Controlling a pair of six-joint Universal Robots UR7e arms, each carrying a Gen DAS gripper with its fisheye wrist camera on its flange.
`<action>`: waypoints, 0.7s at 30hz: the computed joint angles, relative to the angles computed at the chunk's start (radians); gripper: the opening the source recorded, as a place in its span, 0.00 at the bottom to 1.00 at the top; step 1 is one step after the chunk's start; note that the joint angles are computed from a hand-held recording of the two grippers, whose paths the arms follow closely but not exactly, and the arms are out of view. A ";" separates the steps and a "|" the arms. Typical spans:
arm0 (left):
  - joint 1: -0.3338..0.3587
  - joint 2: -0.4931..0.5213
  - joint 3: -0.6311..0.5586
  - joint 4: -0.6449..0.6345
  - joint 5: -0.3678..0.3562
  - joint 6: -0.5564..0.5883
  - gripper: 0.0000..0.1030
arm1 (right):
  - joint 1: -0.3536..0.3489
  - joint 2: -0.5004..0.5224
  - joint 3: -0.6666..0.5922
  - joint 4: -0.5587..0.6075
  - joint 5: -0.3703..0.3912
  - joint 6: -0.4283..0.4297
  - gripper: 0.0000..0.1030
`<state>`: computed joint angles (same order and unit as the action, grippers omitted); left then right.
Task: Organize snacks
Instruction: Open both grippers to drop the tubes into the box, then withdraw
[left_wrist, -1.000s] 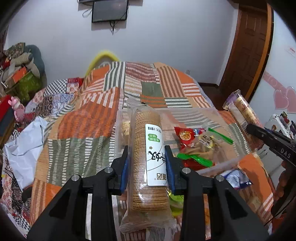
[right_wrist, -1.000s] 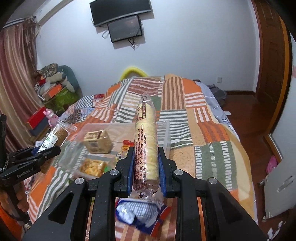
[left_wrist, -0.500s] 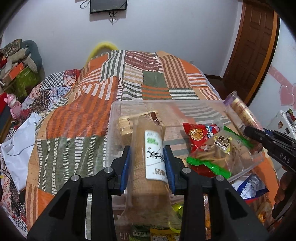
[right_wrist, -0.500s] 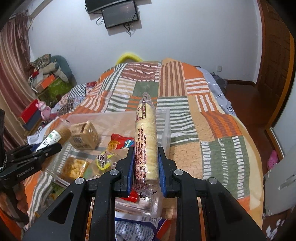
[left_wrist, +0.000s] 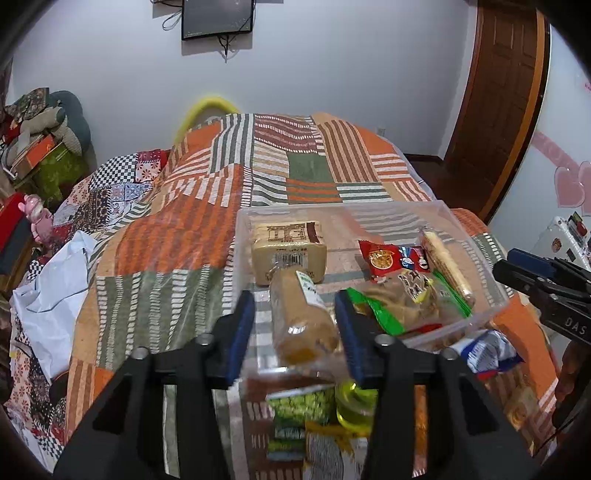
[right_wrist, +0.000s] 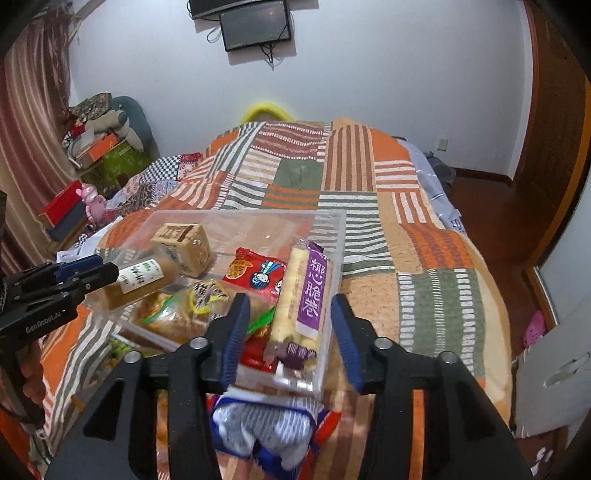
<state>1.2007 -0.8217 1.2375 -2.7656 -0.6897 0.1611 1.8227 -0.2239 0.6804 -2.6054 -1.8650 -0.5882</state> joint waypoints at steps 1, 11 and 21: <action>-0.004 -0.012 0.020 -0.011 0.002 0.000 0.52 | 0.001 -0.007 0.013 -0.007 0.003 0.001 0.47; -0.042 -0.123 0.208 -0.043 0.036 -0.009 0.67 | -0.004 -0.146 0.272 -0.173 0.021 -0.029 0.79; -0.049 -0.190 0.361 -0.003 0.030 -0.088 0.69 | -0.028 -0.230 0.456 -0.205 -0.027 -0.035 0.83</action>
<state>1.1513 -1.0119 1.5986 -2.7684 -0.6598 0.0729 1.7945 -0.4541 1.1367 -2.8107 -1.8917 -0.6231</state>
